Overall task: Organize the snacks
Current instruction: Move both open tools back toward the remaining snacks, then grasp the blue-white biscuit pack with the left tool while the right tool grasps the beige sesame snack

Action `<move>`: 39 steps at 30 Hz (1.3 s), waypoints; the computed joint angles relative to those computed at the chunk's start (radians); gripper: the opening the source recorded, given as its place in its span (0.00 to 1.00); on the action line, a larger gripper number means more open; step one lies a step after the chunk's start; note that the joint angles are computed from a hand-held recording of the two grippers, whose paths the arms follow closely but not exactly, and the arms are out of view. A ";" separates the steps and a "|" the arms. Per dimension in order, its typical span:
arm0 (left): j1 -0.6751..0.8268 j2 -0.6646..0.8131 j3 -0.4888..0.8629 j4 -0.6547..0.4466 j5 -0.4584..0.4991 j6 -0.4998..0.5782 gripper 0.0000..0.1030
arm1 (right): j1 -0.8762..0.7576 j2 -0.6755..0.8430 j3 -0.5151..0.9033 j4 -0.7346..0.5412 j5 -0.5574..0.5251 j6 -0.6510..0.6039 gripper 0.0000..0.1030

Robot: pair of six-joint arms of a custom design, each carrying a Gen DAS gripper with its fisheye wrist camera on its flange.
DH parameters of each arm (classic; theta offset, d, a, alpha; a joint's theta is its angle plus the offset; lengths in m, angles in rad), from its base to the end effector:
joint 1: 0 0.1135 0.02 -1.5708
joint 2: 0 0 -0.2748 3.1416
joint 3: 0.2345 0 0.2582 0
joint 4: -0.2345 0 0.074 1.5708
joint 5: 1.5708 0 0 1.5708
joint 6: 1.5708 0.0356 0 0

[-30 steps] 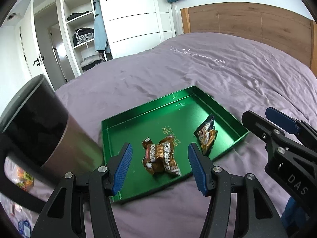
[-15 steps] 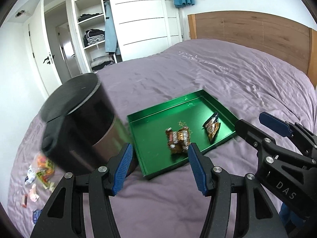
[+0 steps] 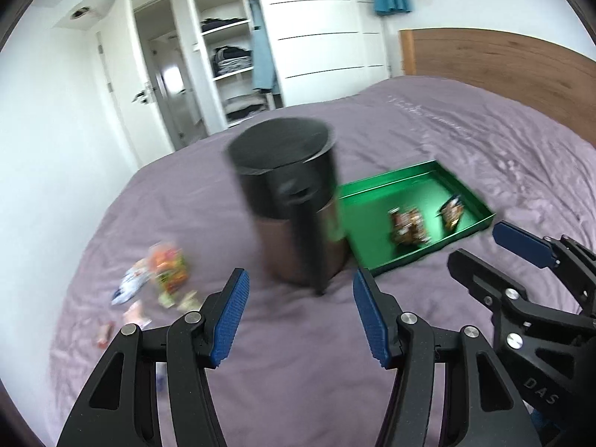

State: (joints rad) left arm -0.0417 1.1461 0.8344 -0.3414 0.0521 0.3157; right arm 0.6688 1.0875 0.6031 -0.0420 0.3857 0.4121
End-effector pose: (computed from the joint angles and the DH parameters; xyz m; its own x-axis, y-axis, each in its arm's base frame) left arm 0.2509 -0.0123 0.2774 -0.5514 0.3333 -0.7648 0.2674 0.9390 0.2165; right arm 0.1927 0.1352 0.2392 -0.4891 0.0865 -0.8679 -0.1347 0.9757 0.1731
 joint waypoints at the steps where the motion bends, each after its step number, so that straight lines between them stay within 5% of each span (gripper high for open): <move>1: 0.056 -0.024 -0.011 -0.019 0.028 0.025 0.51 | 0.042 0.009 0.009 -0.007 0.022 0.014 0.85; 8: 0.485 -0.048 -0.050 -0.061 0.199 0.224 0.51 | 0.288 0.140 0.107 -0.012 0.114 0.078 0.85; 15: 0.812 0.223 0.023 0.034 0.321 0.341 0.60 | 0.317 0.410 0.304 0.016 0.058 0.018 0.85; 27: 0.714 0.713 0.280 0.123 0.305 0.281 0.68 | 0.125 1.063 0.904 -0.072 -0.205 -0.188 0.85; 39: 0.631 0.959 0.446 0.102 0.216 0.235 0.74 | 0.078 1.378 1.312 -0.255 -0.341 -0.274 0.85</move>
